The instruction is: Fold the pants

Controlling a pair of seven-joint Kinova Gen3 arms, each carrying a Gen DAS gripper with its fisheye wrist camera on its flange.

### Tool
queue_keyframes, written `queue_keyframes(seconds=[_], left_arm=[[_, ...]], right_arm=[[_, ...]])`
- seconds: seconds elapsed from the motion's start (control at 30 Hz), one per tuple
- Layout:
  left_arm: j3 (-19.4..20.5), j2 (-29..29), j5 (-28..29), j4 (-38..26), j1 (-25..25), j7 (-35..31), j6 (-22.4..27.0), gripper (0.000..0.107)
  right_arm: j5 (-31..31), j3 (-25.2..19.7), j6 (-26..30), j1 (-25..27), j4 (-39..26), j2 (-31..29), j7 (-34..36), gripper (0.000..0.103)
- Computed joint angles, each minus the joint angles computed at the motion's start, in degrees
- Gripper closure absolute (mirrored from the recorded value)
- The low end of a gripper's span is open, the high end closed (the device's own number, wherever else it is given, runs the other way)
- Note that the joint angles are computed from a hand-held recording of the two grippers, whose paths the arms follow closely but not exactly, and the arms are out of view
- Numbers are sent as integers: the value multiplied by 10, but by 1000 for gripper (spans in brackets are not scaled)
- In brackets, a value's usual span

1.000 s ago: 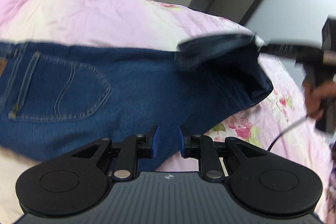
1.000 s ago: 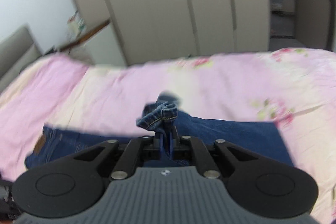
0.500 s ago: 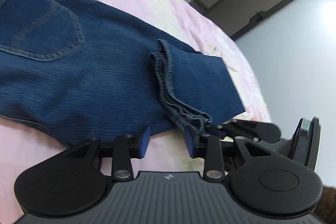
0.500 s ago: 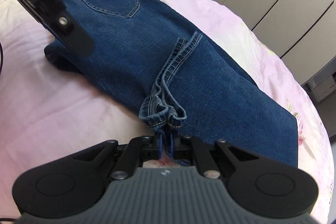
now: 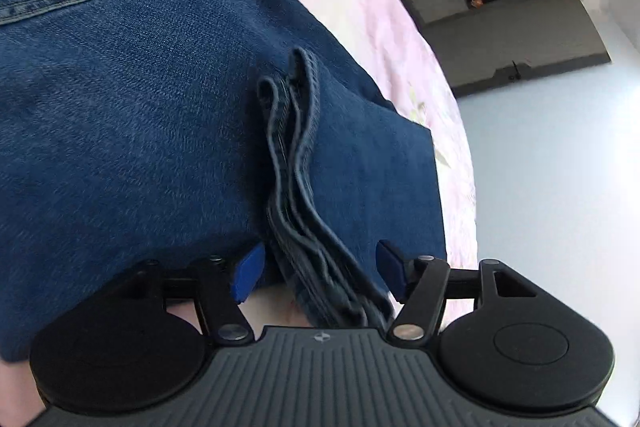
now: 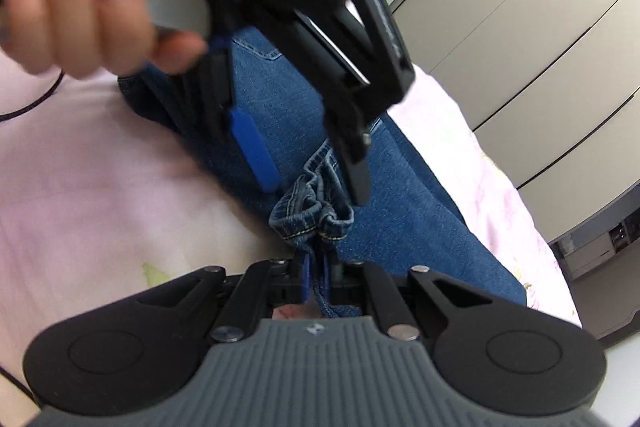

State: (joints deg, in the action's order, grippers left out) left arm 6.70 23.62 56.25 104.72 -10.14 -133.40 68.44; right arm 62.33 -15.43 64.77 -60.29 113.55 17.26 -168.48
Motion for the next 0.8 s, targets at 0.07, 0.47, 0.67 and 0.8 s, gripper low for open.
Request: queue_keyframes(seconds=[0.07, 0.47, 0.67, 0.8], left_arm=[[1, 9, 4, -2, 8, 14, -10, 34], [13, -37, 9, 13, 25, -64, -69, 98], [-3, -102, -9, 13, 35, -109, -74, 98], [-20, -141, -21, -19, 25, -151, -46, 98]], right_arm=[[6, -1, -2, -3, 12, -8, -16, 102], [0, -11, -32, 15, 18, -23, -34, 101], [-18, -8, -3, 1, -11, -13, -21, 67], [-50, -13, 32, -8, -25, -22, -2, 56]])
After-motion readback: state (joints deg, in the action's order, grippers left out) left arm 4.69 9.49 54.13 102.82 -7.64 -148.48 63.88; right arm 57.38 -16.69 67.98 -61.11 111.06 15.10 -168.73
